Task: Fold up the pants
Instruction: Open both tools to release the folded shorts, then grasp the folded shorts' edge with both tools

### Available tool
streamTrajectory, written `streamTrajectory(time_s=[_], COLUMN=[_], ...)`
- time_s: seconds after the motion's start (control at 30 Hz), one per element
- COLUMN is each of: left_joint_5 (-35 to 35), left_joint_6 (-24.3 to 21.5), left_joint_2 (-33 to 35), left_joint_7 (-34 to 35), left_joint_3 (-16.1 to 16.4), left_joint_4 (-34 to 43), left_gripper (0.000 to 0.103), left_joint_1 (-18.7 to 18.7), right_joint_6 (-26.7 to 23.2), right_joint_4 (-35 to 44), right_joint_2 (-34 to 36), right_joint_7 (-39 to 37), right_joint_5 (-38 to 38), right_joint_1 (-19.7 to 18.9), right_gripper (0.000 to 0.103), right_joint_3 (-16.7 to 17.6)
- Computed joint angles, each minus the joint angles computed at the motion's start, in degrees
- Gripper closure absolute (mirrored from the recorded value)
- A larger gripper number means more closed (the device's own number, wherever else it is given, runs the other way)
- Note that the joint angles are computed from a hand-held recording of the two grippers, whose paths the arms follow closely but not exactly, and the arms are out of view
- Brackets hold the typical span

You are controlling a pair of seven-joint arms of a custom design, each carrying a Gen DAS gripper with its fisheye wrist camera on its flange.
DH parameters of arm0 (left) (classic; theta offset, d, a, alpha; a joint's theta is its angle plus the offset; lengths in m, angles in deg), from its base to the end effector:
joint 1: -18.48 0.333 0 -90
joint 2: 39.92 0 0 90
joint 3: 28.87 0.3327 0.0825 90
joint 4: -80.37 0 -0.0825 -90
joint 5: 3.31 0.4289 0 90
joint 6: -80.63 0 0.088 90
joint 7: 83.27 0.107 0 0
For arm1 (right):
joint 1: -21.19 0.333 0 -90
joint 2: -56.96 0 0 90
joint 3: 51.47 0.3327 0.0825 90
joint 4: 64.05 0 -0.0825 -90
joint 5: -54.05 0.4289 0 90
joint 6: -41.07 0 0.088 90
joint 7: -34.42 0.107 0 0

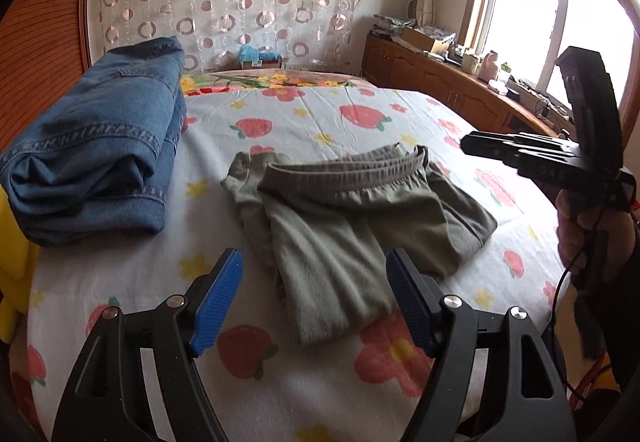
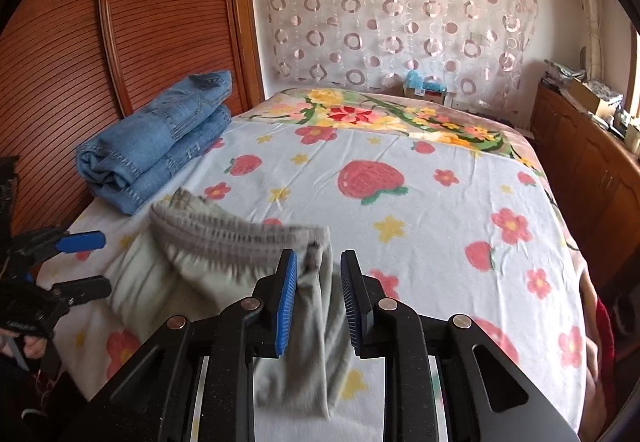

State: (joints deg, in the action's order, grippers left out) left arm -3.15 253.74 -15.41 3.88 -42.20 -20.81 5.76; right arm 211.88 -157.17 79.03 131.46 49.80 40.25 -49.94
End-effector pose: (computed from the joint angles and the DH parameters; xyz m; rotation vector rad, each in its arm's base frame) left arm 0.6810 -0.3072 0.4179 -1.4895 2.1171 -1.0496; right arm 0.7132 0.2699 0.5146 -1.8070 1.3377 -0.6538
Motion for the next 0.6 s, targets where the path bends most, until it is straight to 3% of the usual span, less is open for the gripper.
streamTrajectory(time_s=[0.17,0.33,0.4,0.43,0.6], left_joint_5=[-0.8,-3.3,-3.2,-2.3,-2.3], left_joint_6=[0.8,-0.5,-1.2,-1.3,-2.1], left_joint_2=[-0.9,-0.9,-0.9,-1.0,-1.0], left_joint_7=[1.3,4.6,4.7,3.8,3.2], left_joint_3=[-1.6,-4.5,-3.6,-2.0,-1.2], left_joint_4=[-2.2,-2.6,-2.5,-2.5,-2.4], left_gripper=[0.029,0.051,0.066,0.066,0.067], left_joint_1=[1.2,3.4,2.5,1.1,0.6], right_joint_6=[-1.6,-2.8,-2.9,-3.2,-3.3], right_joint_4=[-5.9,-9.1,-9.6,-9.6,-10.4], right_joint_2=[-3.7,-5.3,-5.5,-5.5,-6.0], right_joint_7=[-6.8,-10.4,-10.9,-11.4,-12.1], right_joint_5=[7.7,11.5,12.4,13.1,15.2], right_joint_1=[-5.2,-5.5,-5.1,-5.2,-5.0], right_gripper=[0.078,0.073,0.072,0.072,0.072], right_joint_3=[6.2,6.9,6.6,6.6,6.4])
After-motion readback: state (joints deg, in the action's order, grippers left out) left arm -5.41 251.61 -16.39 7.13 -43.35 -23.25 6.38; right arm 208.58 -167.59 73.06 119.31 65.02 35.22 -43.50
